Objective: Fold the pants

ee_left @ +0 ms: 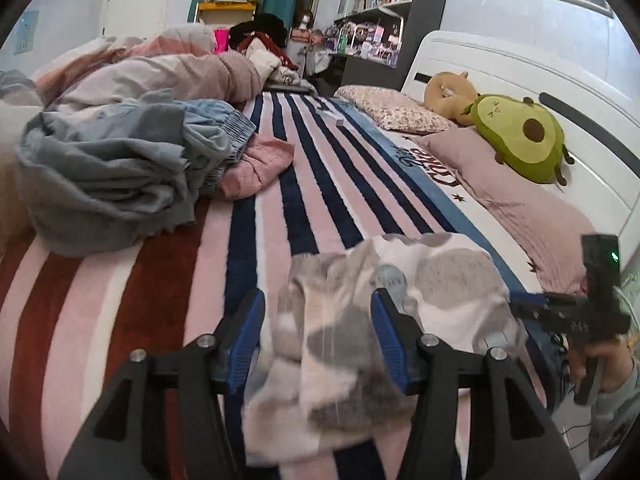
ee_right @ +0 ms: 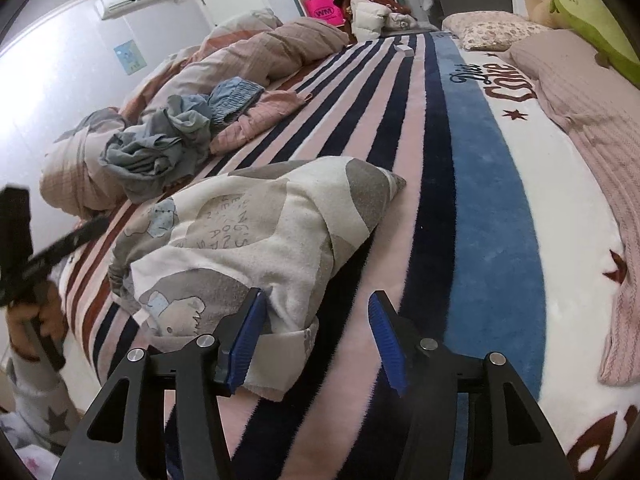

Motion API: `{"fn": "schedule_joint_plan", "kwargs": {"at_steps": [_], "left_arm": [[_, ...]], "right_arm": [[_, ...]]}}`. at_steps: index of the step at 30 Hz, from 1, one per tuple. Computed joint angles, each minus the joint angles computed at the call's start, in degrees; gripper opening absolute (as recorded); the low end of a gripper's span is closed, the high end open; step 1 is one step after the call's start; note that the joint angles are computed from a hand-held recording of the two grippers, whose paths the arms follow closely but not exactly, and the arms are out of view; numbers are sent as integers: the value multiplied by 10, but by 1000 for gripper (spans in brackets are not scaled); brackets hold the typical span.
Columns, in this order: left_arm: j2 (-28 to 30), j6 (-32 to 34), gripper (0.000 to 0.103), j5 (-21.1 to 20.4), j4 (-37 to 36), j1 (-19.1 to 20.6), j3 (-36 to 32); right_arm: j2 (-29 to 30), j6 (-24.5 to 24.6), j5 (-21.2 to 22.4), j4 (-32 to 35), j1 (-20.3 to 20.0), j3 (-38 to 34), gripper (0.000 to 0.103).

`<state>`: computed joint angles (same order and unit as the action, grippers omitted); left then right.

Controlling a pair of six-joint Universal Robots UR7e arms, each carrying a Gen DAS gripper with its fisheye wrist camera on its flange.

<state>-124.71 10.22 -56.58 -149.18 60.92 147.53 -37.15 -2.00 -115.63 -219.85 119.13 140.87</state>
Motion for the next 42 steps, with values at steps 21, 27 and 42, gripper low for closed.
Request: {"fn": "schedule_joint_plan", "kwargs": {"at_steps": [21, 27, 42], "left_arm": [[176, 57, 24, 78, -172, 49, -1], [101, 41, 58, 24, -96, 76, -15], [102, 25, 59, -170, -20, 193, -36]], "right_arm": [[-5, -16, 74, 11, -31, 6, 52], [-17, -16, 61, 21, -24, 8, 63], [4, -11, 162, 39, -94, -19, 74]]}}
